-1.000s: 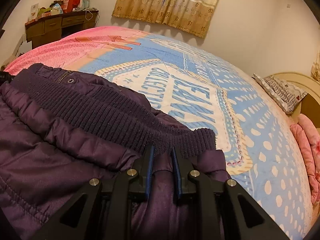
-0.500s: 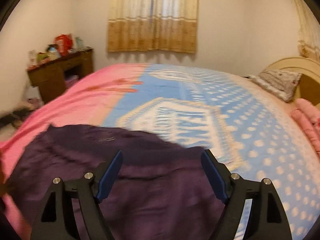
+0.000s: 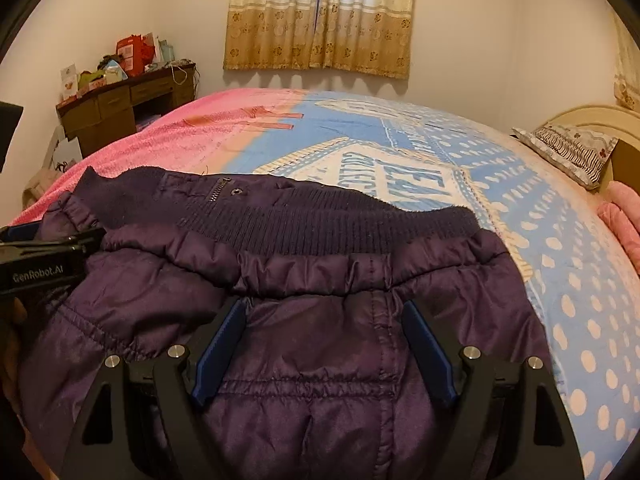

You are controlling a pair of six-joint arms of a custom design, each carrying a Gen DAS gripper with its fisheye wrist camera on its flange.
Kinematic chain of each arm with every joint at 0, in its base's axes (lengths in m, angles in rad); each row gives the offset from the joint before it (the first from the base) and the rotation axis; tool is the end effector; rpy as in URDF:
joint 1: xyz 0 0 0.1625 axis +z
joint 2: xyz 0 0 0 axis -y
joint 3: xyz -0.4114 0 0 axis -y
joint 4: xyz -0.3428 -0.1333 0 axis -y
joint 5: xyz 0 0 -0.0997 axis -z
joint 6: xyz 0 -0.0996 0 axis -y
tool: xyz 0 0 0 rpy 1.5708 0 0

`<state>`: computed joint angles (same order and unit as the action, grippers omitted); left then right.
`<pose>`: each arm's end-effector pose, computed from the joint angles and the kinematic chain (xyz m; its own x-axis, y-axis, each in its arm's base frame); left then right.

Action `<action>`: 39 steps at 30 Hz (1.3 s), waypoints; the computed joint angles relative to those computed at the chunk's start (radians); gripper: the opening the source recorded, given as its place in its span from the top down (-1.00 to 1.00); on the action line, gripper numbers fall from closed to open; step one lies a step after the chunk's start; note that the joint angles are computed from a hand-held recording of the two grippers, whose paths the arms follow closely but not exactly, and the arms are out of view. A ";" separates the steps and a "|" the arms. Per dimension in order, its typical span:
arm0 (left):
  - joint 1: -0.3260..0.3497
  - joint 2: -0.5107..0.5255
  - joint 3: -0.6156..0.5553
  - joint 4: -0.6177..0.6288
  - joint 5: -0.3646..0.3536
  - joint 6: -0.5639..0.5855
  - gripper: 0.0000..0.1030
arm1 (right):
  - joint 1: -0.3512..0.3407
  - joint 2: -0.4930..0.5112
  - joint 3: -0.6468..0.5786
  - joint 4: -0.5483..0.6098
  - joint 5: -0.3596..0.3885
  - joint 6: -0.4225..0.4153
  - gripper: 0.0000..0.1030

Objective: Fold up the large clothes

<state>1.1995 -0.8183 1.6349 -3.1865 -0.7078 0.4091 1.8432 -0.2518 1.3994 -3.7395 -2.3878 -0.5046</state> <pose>-0.0345 -0.6646 0.2393 -0.6365 0.0093 -0.7712 0.5517 0.7042 -0.4468 0.2332 -0.6091 0.0018 -0.6555 0.1197 0.7457 -0.5226 0.6409 -0.5623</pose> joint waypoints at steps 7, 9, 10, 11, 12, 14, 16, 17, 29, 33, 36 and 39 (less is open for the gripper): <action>0.011 0.009 -0.027 0.055 -0.013 -0.043 -1.00 | 0.008 0.026 -0.041 0.023 -0.040 -0.020 -0.58; 0.012 0.009 -0.026 0.059 -0.015 -0.049 -1.00 | 0.007 0.028 -0.044 0.026 -0.038 -0.020 -0.58; 0.012 0.010 -0.028 0.060 -0.014 -0.049 -1.00 | 0.006 0.026 -0.043 0.029 -0.038 -0.017 -0.58; 0.012 0.012 -0.027 0.056 -0.012 -0.047 -1.00 | 0.007 0.029 -0.046 0.029 -0.041 -0.019 -0.58; 0.011 0.013 -0.025 0.050 -0.011 -0.043 -1.00 | 0.007 0.028 -0.045 0.027 -0.041 -0.022 -0.58; 0.012 0.011 -0.020 0.040 -0.016 -0.042 -1.00 | 0.006 0.027 -0.044 0.030 -0.039 -0.019 -0.58; 0.012 0.010 -0.016 0.034 -0.018 -0.039 -1.00 | 0.008 0.029 -0.048 0.030 -0.044 -0.022 -0.58; 0.012 0.010 -0.015 0.032 -0.020 -0.039 -1.00 | 0.009 0.032 -0.053 0.029 -0.050 -0.028 -0.58; 0.012 0.012 -0.015 0.023 -0.019 -0.032 -1.00 | 0.015 0.055 -0.107 0.055 -0.118 -0.088 -0.59; 0.012 0.014 -0.016 0.021 -0.015 -0.030 -1.00 | 0.018 0.061 -0.117 0.062 -0.128 -0.093 -0.60; 0.014 -0.005 -0.023 0.089 -0.031 -0.069 -1.00 | 0.018 0.071 -0.134 0.064 -0.143 -0.114 -0.60; 0.011 -0.074 -0.013 0.207 -0.075 -0.155 -0.92 | 0.020 0.078 -0.149 0.070 -0.159 -0.131 -0.60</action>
